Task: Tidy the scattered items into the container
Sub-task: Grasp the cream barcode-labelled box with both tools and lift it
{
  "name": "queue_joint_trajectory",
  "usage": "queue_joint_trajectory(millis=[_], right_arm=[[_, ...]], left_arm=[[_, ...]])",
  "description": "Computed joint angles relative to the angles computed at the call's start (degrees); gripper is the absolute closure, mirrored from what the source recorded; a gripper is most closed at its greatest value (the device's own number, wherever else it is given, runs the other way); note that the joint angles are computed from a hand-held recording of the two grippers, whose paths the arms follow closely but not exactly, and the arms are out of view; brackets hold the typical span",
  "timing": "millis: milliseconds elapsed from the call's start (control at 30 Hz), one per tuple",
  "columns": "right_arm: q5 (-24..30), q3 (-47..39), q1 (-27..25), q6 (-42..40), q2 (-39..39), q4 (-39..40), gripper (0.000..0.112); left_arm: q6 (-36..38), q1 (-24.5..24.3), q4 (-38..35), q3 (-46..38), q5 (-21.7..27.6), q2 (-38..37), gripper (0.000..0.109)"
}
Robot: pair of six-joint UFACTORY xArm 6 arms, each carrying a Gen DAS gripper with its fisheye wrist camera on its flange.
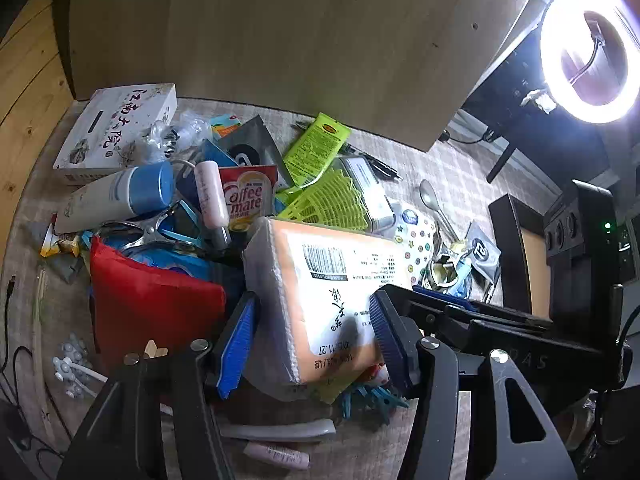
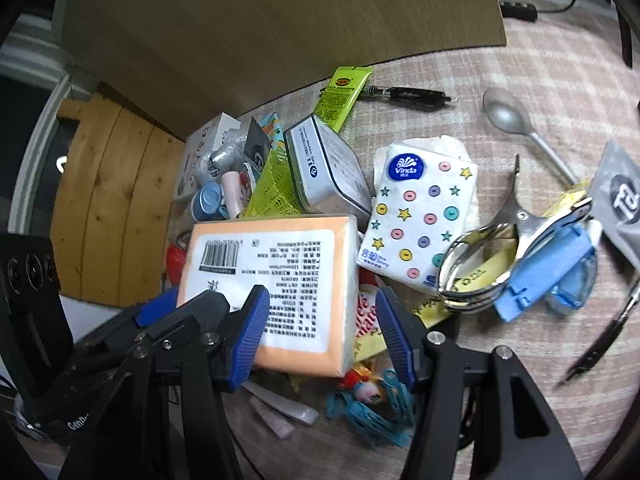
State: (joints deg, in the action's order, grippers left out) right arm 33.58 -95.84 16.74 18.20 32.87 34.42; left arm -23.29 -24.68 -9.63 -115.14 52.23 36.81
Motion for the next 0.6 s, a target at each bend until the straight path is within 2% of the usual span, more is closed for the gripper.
queue_joint_trajectory(millis=[100, 333, 500, 600], right_arm=[[0.3, -0.5, -0.1, -3.4, 0.7, 6.4, 0.060], [-1.5, 1.8, 0.8, -2.6, -1.8, 7.4, 0.060], [-4.2, 7.1, 1.0, -4.8, -7.8, 7.3, 0.060], [-6.5, 13.0, 0.6, -4.9, -13.7, 5.8, 0.060]], left_arm=[[0.7, 0.2, -1.2, 1.2, -0.9, -0.5, 0.055], [0.1, -0.5, -0.6, 6.3, -4.7, -4.8, 0.055], [-1.2, -2.1, 1.8, 6.9, -6.7, -7.3, 0.055], [-1.0, -3.9, 2.4, 4.2, -6.9, -6.6, 0.055]])
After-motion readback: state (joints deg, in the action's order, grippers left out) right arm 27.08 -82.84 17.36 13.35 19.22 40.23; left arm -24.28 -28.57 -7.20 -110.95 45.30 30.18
